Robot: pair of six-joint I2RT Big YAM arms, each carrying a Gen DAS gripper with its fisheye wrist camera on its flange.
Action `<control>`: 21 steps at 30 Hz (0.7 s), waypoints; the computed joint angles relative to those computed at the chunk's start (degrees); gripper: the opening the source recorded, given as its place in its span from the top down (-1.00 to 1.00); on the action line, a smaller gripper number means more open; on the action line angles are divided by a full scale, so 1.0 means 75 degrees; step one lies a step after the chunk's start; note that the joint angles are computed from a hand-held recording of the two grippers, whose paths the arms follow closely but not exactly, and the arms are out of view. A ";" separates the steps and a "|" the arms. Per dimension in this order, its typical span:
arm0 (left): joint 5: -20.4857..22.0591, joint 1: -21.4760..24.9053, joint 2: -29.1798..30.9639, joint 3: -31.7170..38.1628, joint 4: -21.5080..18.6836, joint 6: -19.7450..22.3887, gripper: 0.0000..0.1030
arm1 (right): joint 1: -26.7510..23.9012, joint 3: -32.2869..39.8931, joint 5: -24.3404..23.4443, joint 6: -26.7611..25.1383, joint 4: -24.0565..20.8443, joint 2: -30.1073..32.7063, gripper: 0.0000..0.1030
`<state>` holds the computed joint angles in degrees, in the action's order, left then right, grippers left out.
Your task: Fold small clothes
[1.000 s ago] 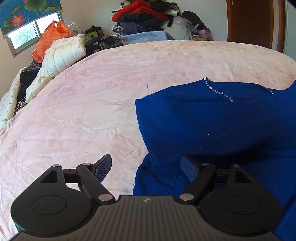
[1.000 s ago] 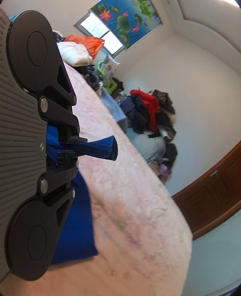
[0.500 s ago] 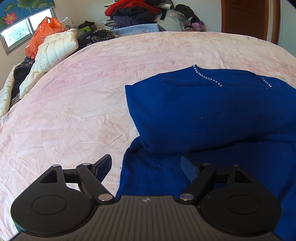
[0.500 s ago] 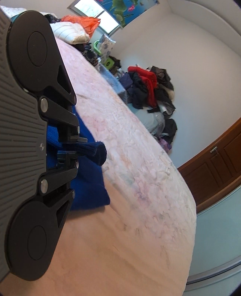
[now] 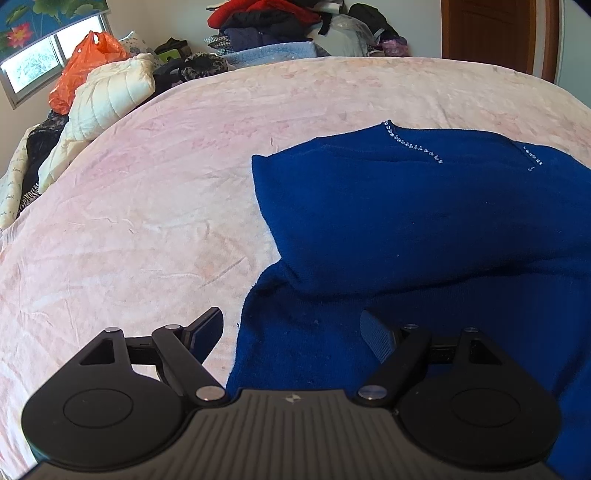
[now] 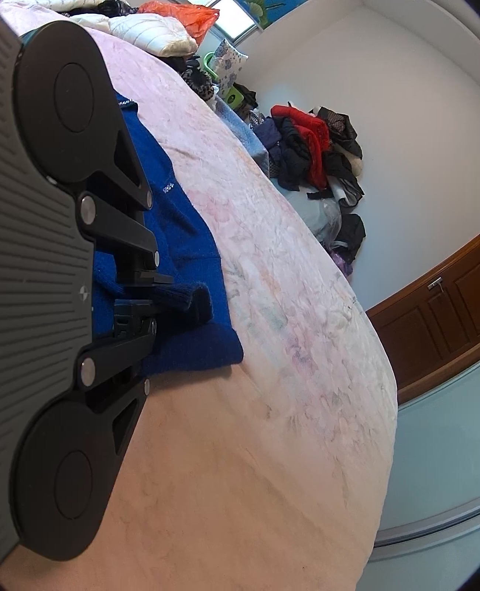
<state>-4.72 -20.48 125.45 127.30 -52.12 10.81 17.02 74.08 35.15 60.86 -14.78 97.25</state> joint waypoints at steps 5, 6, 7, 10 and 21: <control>0.0068 0.0008 -0.0087 -0.0142 0.0046 0.0031 -0.58 | 0.0108 0.0342 0.0552 -0.0126 -0.0961 0.0065 0.51; 0.0103 0.0013 -0.0126 -0.0210 0.0085 0.0033 -0.58 | 0.0197 0.0420 0.1027 0.0012 -0.1251 0.0063 0.45; 0.0135 0.0013 -0.0161 -0.0273 0.0116 0.0020 -0.58 | 0.0308 0.0514 0.1575 0.0168 -0.1572 0.0074 0.42; 0.0268 -0.0013 -0.0208 -0.0355 0.0096 -0.0042 -0.58 | 0.0544 0.0431 0.1960 -0.0684 -0.1060 0.0000 0.41; 0.0476 -0.0049 -0.0570 -0.1010 0.0258 0.0115 -0.58 | 0.0782 0.0781 0.0832 -0.1374 -0.1482 0.0189 -0.05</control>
<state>-1.15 -20.84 121.18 119.73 -50.18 11.67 22.88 79.94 41.39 50.56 -25.90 98.67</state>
